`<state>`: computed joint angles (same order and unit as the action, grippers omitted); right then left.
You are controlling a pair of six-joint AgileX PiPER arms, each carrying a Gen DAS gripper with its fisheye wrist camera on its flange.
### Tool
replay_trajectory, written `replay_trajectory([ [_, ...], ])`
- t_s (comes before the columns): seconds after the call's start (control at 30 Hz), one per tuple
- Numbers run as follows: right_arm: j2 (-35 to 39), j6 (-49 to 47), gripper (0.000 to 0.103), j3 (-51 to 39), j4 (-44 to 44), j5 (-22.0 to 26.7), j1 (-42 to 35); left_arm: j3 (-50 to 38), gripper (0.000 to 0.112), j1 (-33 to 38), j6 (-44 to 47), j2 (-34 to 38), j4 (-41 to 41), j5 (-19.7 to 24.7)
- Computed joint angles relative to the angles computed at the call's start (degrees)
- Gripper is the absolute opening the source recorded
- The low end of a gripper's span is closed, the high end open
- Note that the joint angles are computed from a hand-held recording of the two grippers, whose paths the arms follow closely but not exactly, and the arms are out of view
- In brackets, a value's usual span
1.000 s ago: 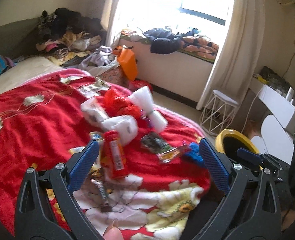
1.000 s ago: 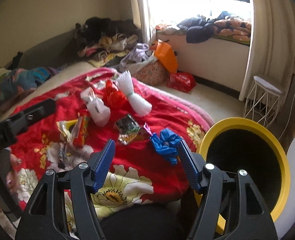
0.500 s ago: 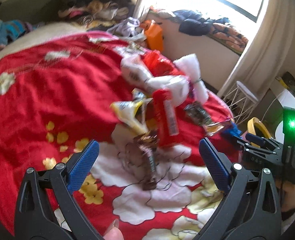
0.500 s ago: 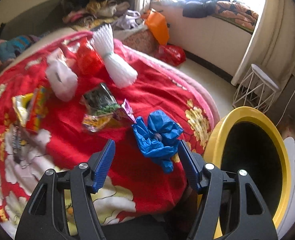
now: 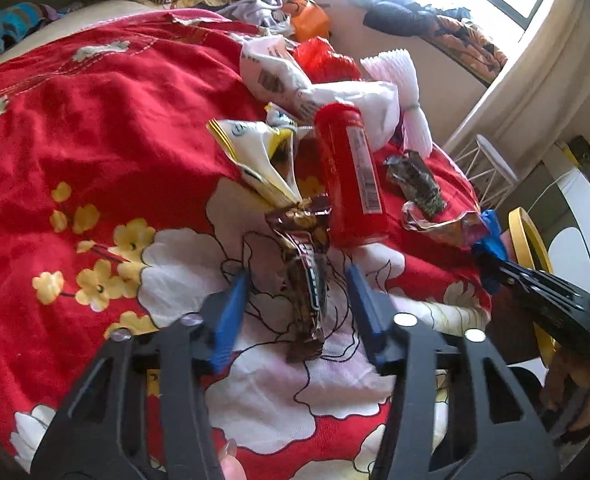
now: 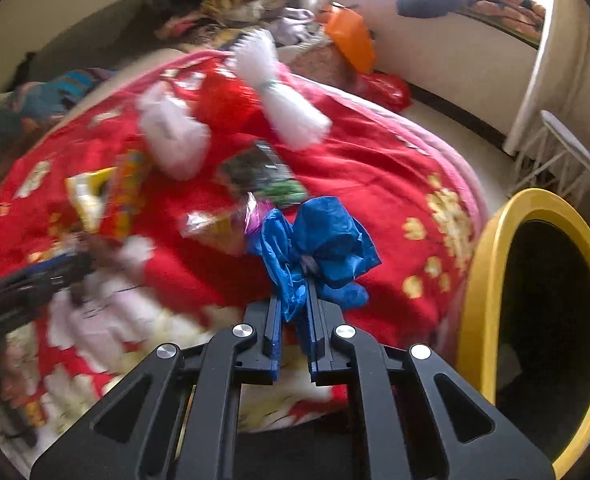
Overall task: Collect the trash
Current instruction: 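Grasp the brown chocolate wrapper with the left tool while the right tool grasps the blue bag, then carry both items over the yellow bin and open both tools to drop them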
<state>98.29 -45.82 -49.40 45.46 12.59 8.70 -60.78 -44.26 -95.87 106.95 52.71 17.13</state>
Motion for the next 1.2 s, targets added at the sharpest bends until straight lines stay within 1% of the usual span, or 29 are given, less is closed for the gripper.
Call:
replay_trajectory([
  [0.07, -1.2, -5.0, 0.01, 0.7, 5.6, 1.6, 0.2, -0.1, 0.013, 0.0, 1.2, 0.1, -1.3, 0.0],
  [0.1, -2.0, -5.6, 0.01, 1.1, 6.6, 1.6, 0.7, 0.1, 0.013, 0.2, 1.8, -0.1, -2.1, -0.4],
  [0.17, -3.9, -3.0, 0.01, 2.2, 4.1, -0.7, 2.4, 1.0, 0.011, 0.1, -0.2, -1.0, -0.1, -0.8],
  [0.23, -5.8, -2.9, 0.01, 3.0, 4.3, -2.1, 3.0, 1.2, 0.011, 0.2, -1.3, -1.7, 1.1, -0.9],
  [0.33, -7.8, -4.1, 0.01, 3.2, 6.4, -1.4, 2.3, 2.0, 0.011, -0.4, -5.4, -3.8, 5.7, 0.0],
  [0.43, -9.1, -7.9, 0.01, 3.1, 9.9, -0.8, 1.5, 2.4, 0.011, -0.9, -8.4, -5.6, 9.4, 0.6],
  [0.47, -9.2, -7.4, 0.01, 2.8, 9.5, -0.8, 1.4, 2.5, 0.01, -1.2, -9.4, -6.2, 10.7, 0.9],
  [0.67, -12.0, -11.0, 0.01, 3.7, 13.8, -0.3, 1.1, 1.0, 0.01, -2.5, -8.9, -7.6, 12.6, 2.5],
  [0.77, -13.2, -14.5, 0.01, 4.4, 17.3, -0.5, 1.2, 0.7, 0.01, -3.3, -9.3, -8.2, 13.8, 3.2],
  [0.9, -15.1, -19.0, 0.01, 5.2, 22.1, 0.5, 0.3, 0.1, 0.01, -4.3, -9.6, -9.2, 15.0, 4.4],
  [1.07, -16.8, -20.1, 0.01, 5.4, 23.1, 0.9, -0.1, -1.1, 0.01, -5.1, -9.4, -9.5, 15.6, 4.8],
  [1.2, -17.8, -20.5, 0.01, 5.4, 23.8, 1.9, -1.0, -2.7, 0.01, -6.6, -7.3, -9.5, 14.6, 6.4],
])
